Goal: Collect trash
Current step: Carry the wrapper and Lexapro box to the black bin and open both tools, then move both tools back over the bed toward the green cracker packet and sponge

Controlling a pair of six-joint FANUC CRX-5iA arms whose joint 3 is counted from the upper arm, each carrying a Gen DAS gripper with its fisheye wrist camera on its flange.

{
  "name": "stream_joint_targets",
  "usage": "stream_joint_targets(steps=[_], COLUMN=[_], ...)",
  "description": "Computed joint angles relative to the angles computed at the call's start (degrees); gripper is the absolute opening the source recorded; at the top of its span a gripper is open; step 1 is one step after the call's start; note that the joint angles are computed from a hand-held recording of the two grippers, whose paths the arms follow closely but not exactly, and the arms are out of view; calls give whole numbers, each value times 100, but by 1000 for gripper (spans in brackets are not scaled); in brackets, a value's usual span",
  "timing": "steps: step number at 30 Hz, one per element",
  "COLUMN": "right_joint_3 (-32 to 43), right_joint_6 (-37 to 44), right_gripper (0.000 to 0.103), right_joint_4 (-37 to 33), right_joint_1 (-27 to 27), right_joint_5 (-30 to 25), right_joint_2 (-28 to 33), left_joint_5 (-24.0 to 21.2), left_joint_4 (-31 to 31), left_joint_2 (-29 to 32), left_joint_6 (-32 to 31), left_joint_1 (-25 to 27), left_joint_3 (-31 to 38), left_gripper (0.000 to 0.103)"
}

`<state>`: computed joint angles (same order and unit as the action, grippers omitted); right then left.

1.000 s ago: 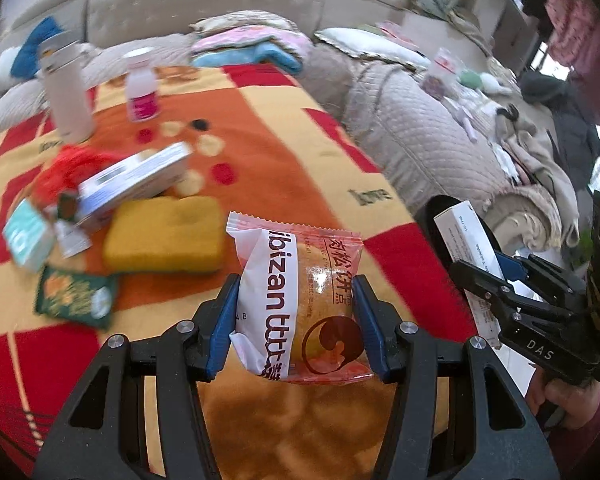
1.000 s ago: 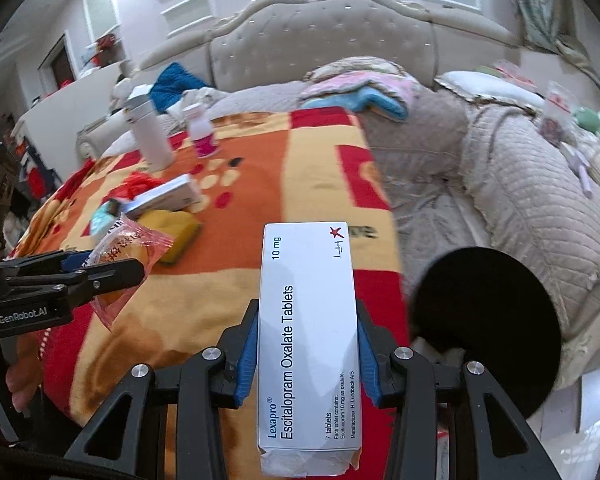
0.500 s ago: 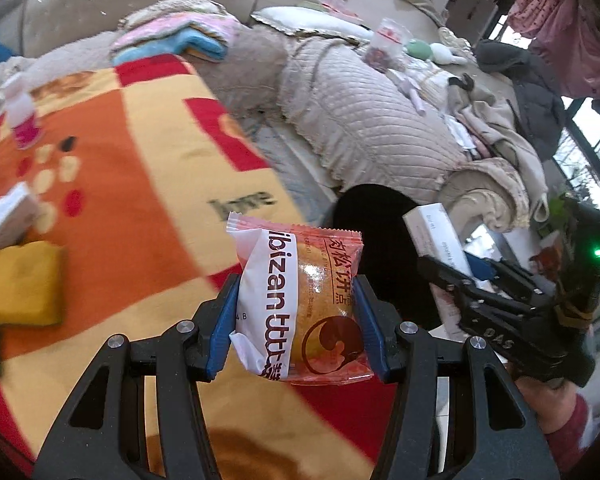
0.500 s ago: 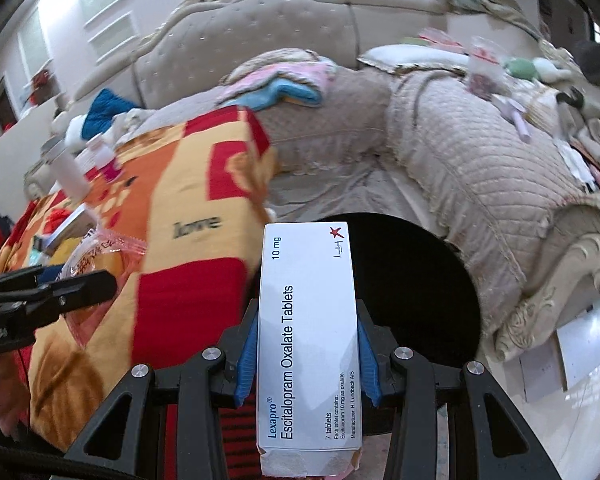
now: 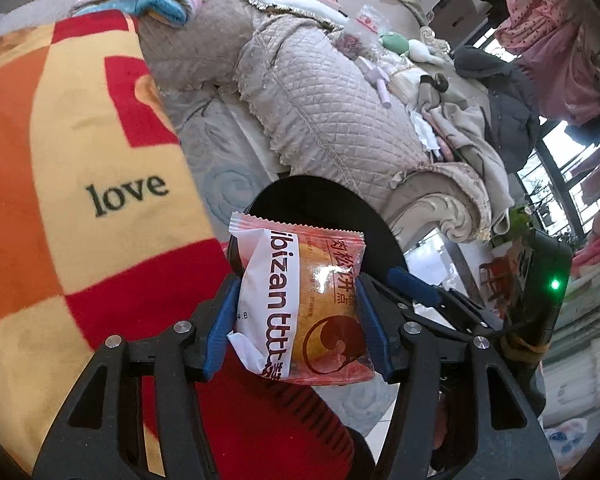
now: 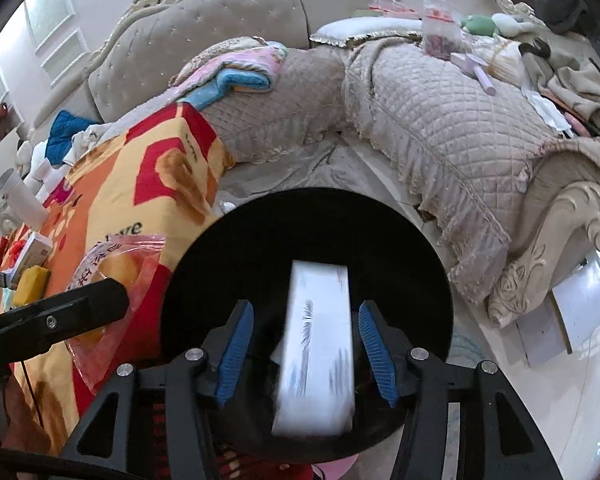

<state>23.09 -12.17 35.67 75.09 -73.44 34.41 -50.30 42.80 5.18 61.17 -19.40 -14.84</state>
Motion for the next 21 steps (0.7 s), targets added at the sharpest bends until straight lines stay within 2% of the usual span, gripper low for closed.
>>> stream_joint_targets(steps=[2,4,7,11,15,21], right_joint_3=[-42,-53,-35,30,179,444], right_joint_6=[-42,-70,-114,-139,-12,137], right_gripper=[53,53,53,53,54,54], right_joint_4=[-67,-151,-228,-161,-195,-223], right_joint_1=[11,13,15,65,82,105], right_joint_5=[33,67,84,-36,-86,-38], right_joint_2=[-24,-28,-16,-8,57,229], left_joint_5=[-14,39,-13,-15,73,161], left_joint_4=[-38,168,549,398,16,-1055], left_joint_2=[-31,-98,-89,-167,-310,-711], left_joint_6=[-59,-216,-406,-288,-18,495], left_joint_1=[29,73,120,180,248,506], left_joint_3=[-42,-182,-270,-239,-260,-358], left_gripper=[61,65,66,66,66,66])
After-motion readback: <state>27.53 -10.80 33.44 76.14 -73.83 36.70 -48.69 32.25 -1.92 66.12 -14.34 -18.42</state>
